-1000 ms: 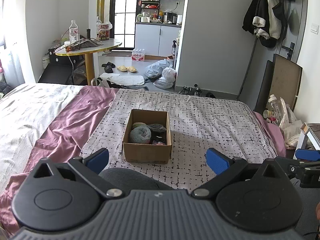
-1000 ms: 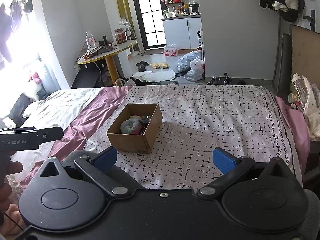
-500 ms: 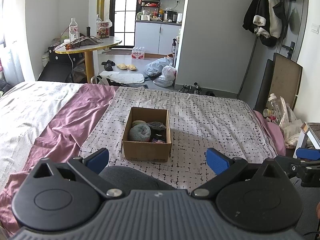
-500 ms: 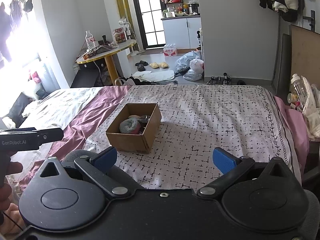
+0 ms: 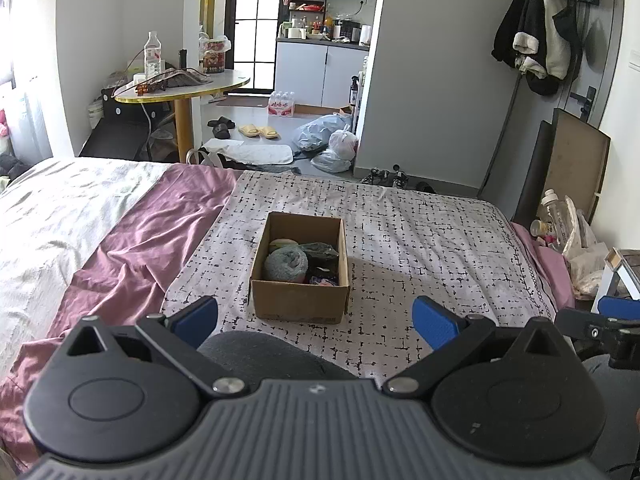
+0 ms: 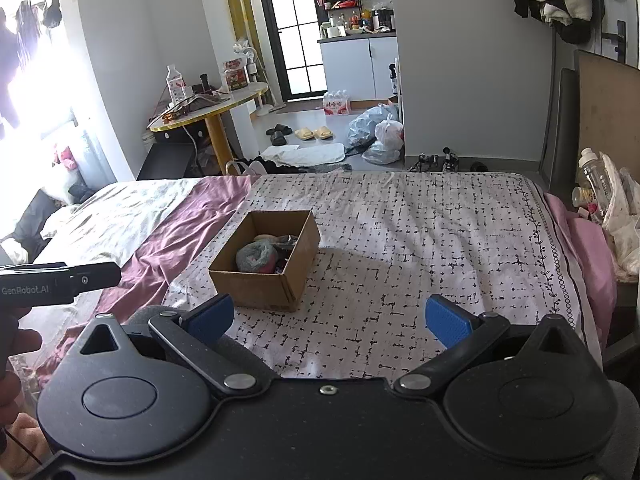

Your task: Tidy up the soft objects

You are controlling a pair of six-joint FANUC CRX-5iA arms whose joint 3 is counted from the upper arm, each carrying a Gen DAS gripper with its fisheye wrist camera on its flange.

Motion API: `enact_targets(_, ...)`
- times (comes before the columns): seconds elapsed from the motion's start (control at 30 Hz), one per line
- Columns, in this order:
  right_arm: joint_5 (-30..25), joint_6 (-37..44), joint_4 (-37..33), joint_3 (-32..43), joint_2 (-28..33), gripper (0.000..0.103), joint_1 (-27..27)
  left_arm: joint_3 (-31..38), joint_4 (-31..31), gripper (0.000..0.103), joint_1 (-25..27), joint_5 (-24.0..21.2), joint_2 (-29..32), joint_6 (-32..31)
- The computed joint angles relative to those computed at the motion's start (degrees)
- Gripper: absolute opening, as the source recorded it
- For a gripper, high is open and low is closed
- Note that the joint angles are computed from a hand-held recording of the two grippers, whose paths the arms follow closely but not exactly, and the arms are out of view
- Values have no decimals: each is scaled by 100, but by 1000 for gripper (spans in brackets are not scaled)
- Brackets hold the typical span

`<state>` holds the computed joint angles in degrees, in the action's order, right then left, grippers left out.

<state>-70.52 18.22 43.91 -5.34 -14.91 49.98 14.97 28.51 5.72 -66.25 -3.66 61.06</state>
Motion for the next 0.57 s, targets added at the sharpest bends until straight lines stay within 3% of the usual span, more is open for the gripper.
enact_targets(0.57,95,-82,-10,-65,41,103,-95,41,85,103,-29,63,169,77)
